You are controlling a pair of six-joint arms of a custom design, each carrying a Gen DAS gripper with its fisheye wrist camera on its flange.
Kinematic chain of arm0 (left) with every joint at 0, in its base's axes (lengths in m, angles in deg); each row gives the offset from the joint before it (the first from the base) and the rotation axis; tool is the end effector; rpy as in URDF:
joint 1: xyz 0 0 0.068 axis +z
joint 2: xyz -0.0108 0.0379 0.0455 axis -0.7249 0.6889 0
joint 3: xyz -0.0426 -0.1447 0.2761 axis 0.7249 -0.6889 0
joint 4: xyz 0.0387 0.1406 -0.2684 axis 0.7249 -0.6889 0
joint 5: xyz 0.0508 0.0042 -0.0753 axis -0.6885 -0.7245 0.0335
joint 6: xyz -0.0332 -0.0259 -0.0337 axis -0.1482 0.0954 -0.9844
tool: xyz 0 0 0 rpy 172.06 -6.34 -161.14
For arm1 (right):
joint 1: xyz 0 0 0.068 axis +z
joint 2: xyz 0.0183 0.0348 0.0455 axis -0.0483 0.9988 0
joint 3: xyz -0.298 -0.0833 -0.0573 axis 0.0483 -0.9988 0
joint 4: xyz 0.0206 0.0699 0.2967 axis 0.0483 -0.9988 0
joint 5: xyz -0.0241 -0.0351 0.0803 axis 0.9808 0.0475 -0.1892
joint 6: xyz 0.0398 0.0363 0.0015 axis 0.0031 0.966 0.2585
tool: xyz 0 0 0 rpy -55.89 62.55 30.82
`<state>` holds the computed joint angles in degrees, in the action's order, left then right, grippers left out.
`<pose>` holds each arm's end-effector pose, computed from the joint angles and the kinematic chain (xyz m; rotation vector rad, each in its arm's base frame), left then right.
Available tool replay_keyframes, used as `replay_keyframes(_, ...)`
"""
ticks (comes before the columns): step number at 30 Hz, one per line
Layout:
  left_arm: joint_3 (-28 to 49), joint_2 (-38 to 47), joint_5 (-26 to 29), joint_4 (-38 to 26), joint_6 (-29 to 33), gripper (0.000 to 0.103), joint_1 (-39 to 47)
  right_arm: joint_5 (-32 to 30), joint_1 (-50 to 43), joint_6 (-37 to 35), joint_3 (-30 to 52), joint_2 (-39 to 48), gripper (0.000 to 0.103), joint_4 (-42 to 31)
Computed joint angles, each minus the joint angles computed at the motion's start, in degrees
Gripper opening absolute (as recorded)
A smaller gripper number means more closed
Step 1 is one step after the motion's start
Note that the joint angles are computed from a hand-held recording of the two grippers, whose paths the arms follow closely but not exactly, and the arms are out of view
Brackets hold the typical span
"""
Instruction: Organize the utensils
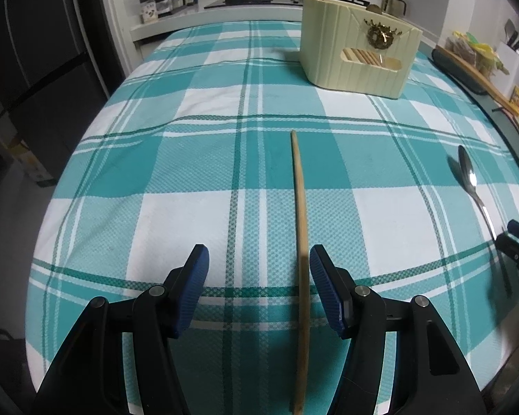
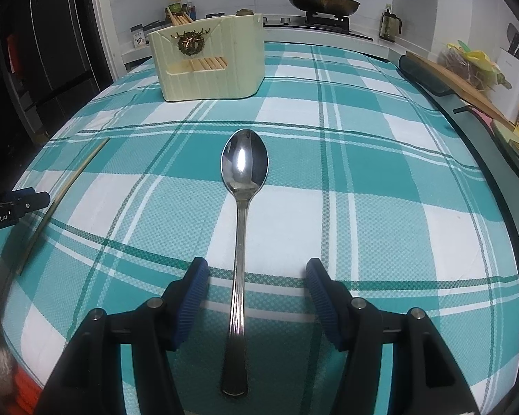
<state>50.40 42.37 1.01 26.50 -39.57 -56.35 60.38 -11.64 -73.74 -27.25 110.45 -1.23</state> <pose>0.3267 -0.0513 0.0682 -0.0988 2.5526 0.0566 0.3058 -0.0388 0.0869 -0.2982 2.5537 0.1518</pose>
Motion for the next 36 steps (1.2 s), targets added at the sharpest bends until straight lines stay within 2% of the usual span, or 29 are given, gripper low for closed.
replay_keyframes(5, 0.7, 0.6, -2.7, 0.0, 0.6, 0.063, -1.1, -0.3, -0.3, 0.3, 0.4, 0.1, 0.06, 0.1)
replay_keyframes(8, 1.1, 0.9, -1.0, -0.5, 1.4, 0.063, -0.3, -0.2, -0.3, 0.5, 0.7, 0.5, 0.06, -0.2)
replay_keyframes(13, 3.4, 1.4, 14.6, -3.6, 1.7, 0.063, 7.0, -0.6, -0.7, 1.0, 1.4, 0.7, 0.06, -0.8)
replay_keyframes(16, 6.5, 3.0, 18.6, -6.4, 2.8, 0.063, 8.5, -0.8, -0.1, 1.5, 2.8, 1.7, 0.06, -1.3)
replay_keyframes(26, 16.2, 9.6, 13.2, -13.8, 7.1, 0.065, 5.8, -0.7, 3.5, 5.1, 9.2, 8.1, 0.06, -2.6)
replay_keyframes(29, 19.0, 11.7, 10.1, -15.0, 8.0, 0.071, 4.1, 0.1, 4.6, 5.6, 10.5, 9.5, 0.061, -1.6)
replay_keyframes(31, 20.4, 12.8, 7.0, -15.3, 8.6, 0.072, 2.7, 0.9, 5.8, 6.1, 12.6, 11.3, 0.068, -1.8)
replay_keyframes(32, 21.0, 13.1, 7.0, -15.5, 8.7, 0.064, 2.4, 1.4, 6.5, 6.1, 13.6, 12.2, 0.07, -1.6)
replay_keyframes(34, 21.2, 12.8, 8.2, -15.1, 9.2, 0.031, 2.0, 4.3, 8.3, 5.9, 15.7, 14.1, 0.07, -0.7)
replay_keyframes(35, 21.2, 12.7, 8.7, -15.0, 9.2, 0.006, 1.7, 5.7, 9.1, 5.7, 16.5, 14.8, 0.065, -0.2)
replay_keyframes(36, 20.9, 12.6, 8.6, -14.4, 9.0, 0.005, 1.4, 6.9, 9.6, 5.5, 16.9, 15.2, 0.042, 0.8)
